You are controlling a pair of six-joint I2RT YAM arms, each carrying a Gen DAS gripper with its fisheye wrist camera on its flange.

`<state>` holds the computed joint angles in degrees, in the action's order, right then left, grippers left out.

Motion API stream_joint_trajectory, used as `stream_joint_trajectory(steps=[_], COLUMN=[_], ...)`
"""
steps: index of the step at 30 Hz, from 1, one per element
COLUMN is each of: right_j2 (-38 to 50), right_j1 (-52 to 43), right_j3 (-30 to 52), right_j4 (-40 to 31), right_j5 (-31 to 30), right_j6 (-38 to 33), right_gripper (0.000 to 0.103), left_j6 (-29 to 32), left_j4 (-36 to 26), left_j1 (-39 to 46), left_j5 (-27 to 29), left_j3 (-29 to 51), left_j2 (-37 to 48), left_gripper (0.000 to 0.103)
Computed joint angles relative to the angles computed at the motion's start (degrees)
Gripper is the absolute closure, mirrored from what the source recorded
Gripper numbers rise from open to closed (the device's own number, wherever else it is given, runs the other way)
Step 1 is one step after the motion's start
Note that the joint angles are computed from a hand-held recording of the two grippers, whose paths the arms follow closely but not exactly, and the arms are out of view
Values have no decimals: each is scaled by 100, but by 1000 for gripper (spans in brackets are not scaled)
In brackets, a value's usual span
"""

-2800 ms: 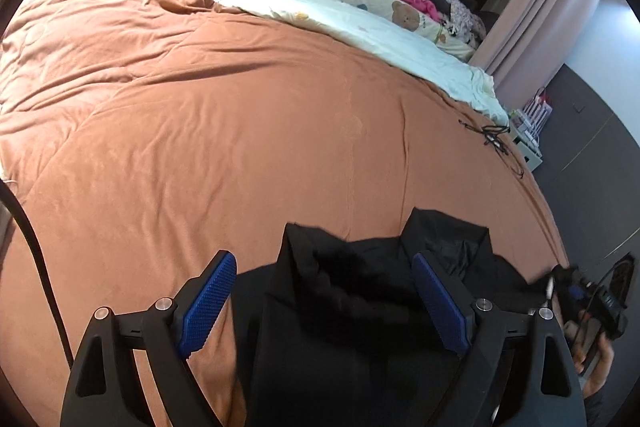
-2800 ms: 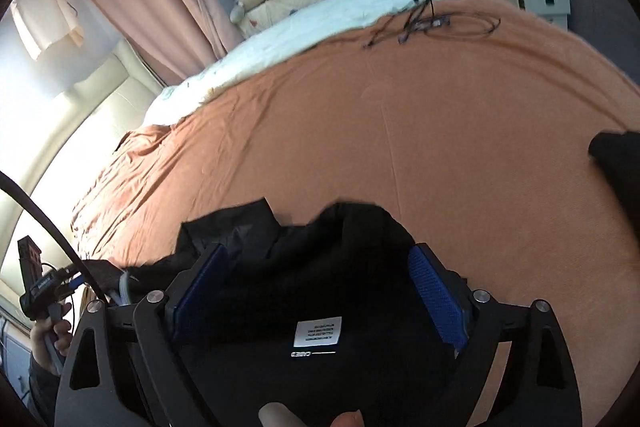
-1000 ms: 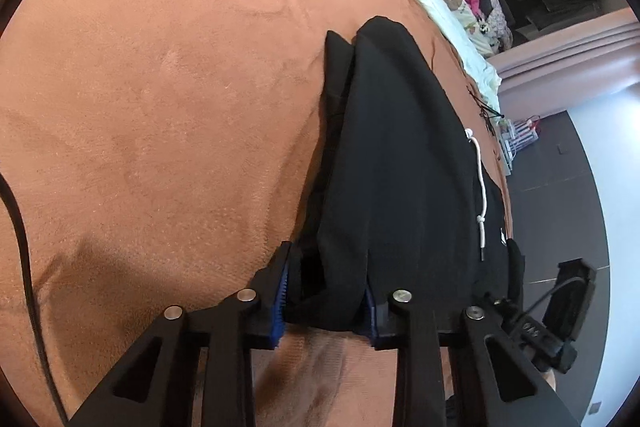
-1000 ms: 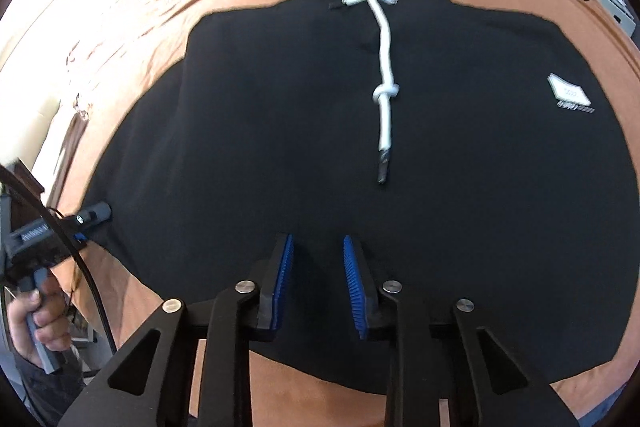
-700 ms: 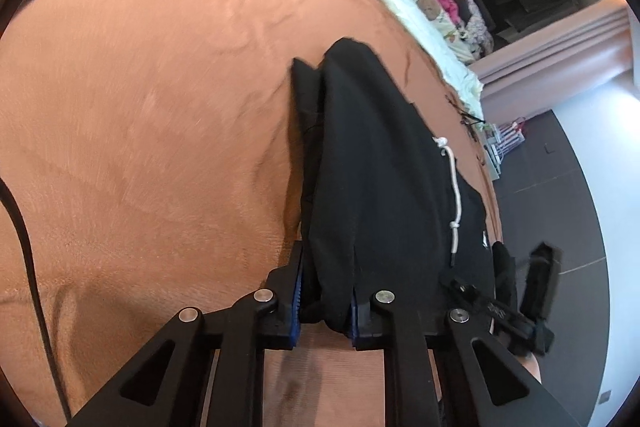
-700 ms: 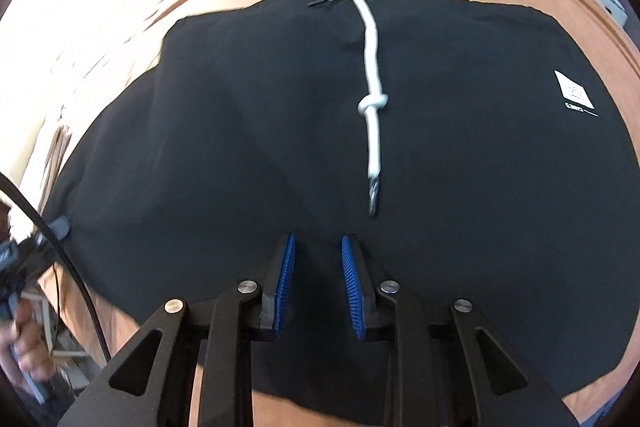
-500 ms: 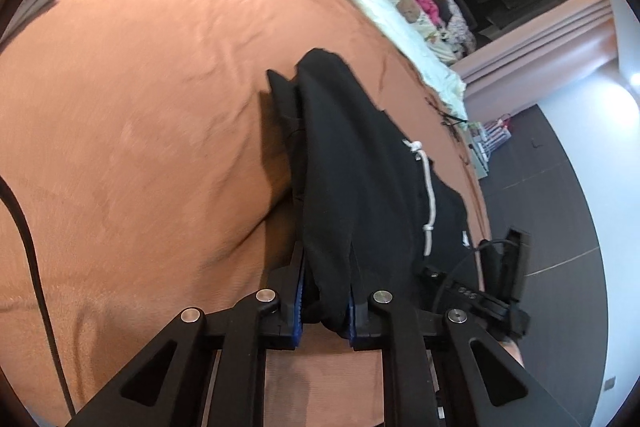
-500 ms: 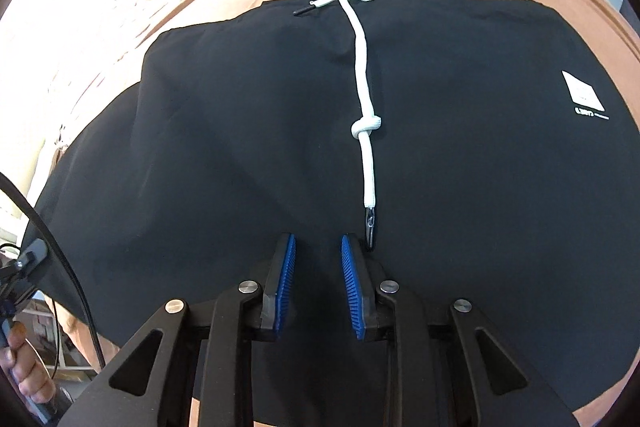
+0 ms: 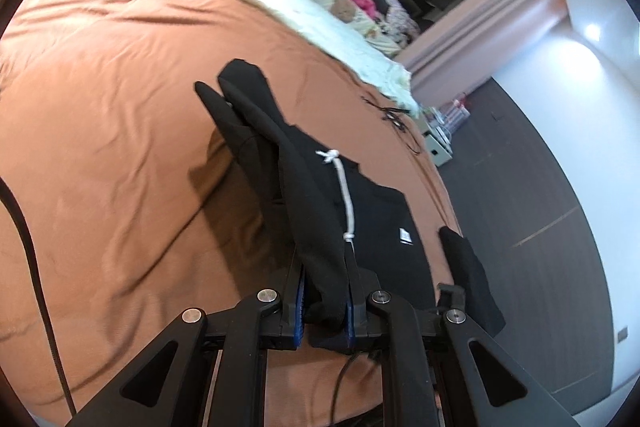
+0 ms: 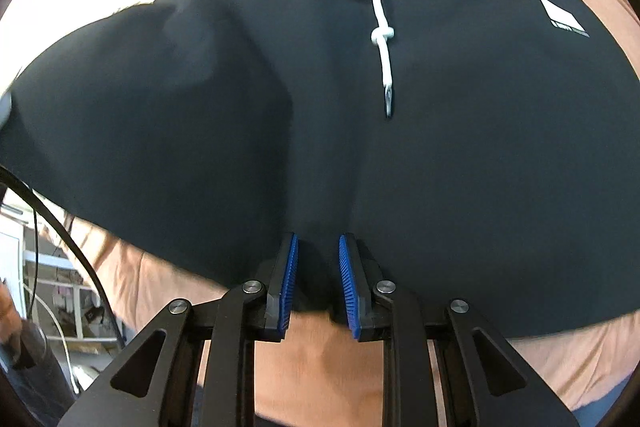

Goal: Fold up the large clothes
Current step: 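Lift the hoodie hem with both tools, fold it toward the hood, release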

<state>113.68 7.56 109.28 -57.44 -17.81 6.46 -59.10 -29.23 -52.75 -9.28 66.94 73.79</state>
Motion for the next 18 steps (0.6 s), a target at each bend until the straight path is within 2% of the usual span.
stream_joint_trajectory(steps=[5, 11, 12, 13, 14, 15, 18], right_j2=[-747, -1781, -1896, -2057, -2185, -2369, -2709], right_j1=[-205, -854, -1016, -1167, -1320, -1489, -1914], right_j3=[-651, -1566, -1683, -1852, -2006, -2247, -2691], right_j4=[354, 941, 991, 1035, 1143, 1349, 1629], right_j5=[-41, -480, -592, -703, -809, -908, -1255], right_j6=[-94, -142, -168, -197, -200, -192, -218], right_gripper=[85, 84, 80, 61, 47, 27, 25], left_j6=[235, 455, 506, 539, 588, 635, 773], left_j4=[-391, -830, -945, -1021, -1153, -1278, -1665], left_j1=[-310, -648, -714, -759, -816, -858, -965], left_j5=[-172, -283, -290, -295, -295, -289, -222], left_j3=[1087, 2455, 2800, 3023, 3378, 3715, 4717], left_j2=[653, 1602, 1847, 2011, 2263, 2500, 3215], left_gripper=[89, 89, 89, 89, 89, 89, 89])
